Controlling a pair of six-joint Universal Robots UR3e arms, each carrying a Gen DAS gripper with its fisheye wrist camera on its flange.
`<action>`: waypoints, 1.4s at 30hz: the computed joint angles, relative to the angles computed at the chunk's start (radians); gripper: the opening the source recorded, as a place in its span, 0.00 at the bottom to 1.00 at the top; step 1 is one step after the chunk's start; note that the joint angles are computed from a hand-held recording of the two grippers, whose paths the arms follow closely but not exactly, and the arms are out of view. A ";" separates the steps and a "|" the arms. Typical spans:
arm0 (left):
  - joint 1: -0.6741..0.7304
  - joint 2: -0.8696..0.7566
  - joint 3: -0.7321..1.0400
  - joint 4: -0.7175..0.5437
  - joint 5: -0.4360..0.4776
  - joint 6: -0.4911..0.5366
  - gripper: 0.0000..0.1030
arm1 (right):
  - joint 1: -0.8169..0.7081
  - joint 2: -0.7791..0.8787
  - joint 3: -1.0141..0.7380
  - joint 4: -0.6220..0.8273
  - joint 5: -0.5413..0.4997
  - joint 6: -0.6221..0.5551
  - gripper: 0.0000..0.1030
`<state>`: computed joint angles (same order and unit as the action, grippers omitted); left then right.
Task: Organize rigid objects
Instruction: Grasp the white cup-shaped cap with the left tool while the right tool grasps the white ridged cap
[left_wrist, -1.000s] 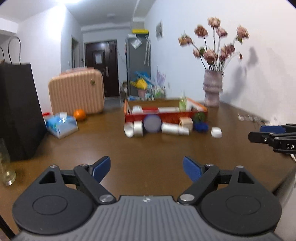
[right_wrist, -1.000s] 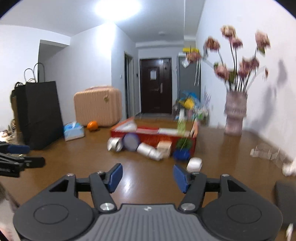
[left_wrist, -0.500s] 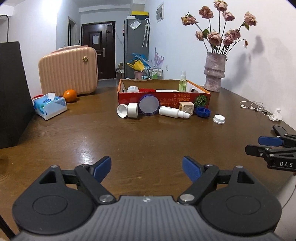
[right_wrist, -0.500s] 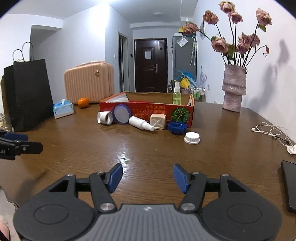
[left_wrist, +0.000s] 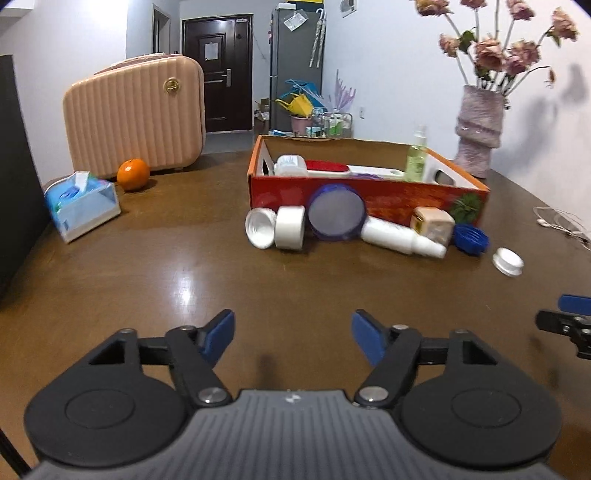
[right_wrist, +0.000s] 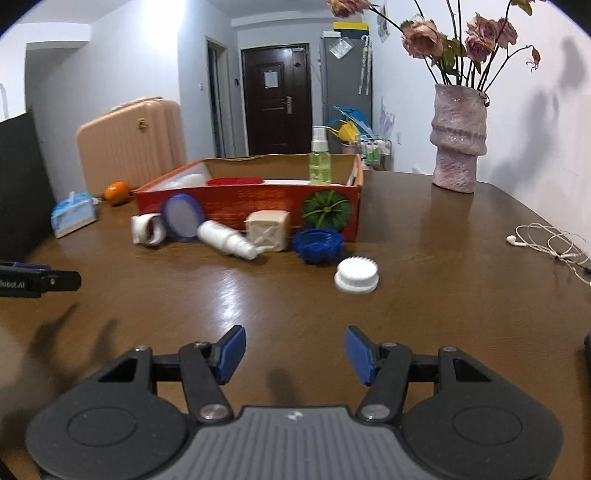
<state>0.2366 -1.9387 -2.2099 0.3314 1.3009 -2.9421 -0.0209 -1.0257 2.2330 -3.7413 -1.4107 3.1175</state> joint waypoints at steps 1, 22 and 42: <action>-0.016 -0.039 0.061 -0.017 0.020 -0.010 0.66 | -0.004 0.015 -0.041 0.030 -0.003 0.001 0.57; -0.069 -0.434 0.767 -0.333 0.019 -0.139 0.45 | -0.064 0.199 -0.441 0.296 0.042 -0.023 0.53; 0.145 -0.584 1.046 -0.618 -0.391 -0.606 0.08 | -0.052 0.244 -0.510 0.332 0.057 -0.009 0.22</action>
<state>0.3819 -2.5227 -1.1636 -0.2863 0.9095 -3.5482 -0.0725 -0.7821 1.7228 -3.4088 -1.3539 3.1080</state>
